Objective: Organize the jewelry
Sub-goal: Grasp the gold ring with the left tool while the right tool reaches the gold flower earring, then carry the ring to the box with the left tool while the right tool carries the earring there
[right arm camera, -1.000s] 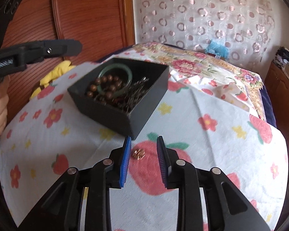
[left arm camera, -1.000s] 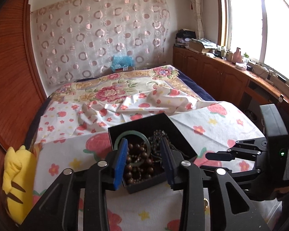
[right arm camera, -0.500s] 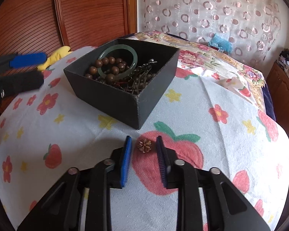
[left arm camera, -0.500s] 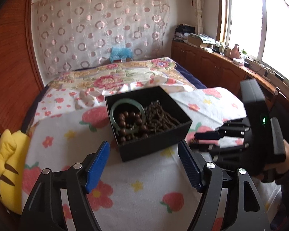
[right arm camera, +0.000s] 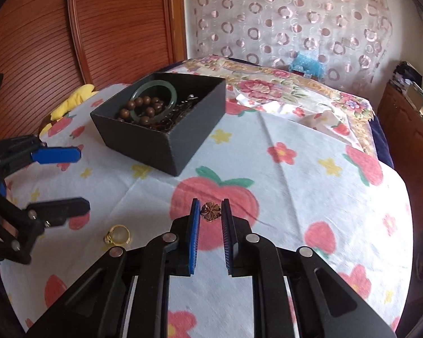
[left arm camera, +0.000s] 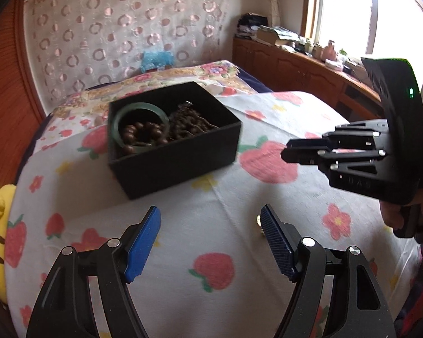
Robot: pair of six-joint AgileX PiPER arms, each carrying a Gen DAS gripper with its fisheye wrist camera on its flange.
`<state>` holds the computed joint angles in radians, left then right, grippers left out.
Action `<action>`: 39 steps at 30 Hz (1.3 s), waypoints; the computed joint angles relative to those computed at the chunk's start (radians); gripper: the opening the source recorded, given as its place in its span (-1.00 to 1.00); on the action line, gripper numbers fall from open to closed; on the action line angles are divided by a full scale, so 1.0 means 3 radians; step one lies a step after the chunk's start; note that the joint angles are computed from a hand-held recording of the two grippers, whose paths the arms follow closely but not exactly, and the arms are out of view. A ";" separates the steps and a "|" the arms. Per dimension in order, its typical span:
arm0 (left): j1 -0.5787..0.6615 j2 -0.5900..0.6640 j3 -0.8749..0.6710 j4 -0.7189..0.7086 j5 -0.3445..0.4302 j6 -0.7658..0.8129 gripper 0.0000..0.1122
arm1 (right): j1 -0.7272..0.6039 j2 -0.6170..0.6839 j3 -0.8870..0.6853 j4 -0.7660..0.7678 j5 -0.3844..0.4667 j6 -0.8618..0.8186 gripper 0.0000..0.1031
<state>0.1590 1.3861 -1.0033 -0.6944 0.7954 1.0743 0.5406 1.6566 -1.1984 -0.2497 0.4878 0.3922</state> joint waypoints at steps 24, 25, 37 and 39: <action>-0.0465 -0.0078 0.0234 0.0243 -0.0182 -0.0092 -0.67 | 0.0062 -0.0160 0.0040 -0.0256 0.0028 0.0205 -0.67; -0.0443 -0.0082 0.0215 0.0226 -0.0165 -0.0088 -0.67 | 0.0076 -0.0161 0.0006 -0.0268 0.0038 0.0214 -0.67; -0.0008 0.0030 -0.0404 -0.0021 0.0071 -0.0105 -0.67 | 0.0183 0.0048 -0.0548 -0.0341 0.0164 0.0256 -0.67; 0.0016 0.0104 -0.0522 -0.0019 0.0068 -0.0159 -0.67 | 0.0188 0.0097 -0.0633 -0.0363 0.0189 0.0274 -0.67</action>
<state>0.1637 1.4173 -1.1599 -0.7000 0.8159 1.0266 0.5969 1.6856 -1.3882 -0.3587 0.5445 0.4744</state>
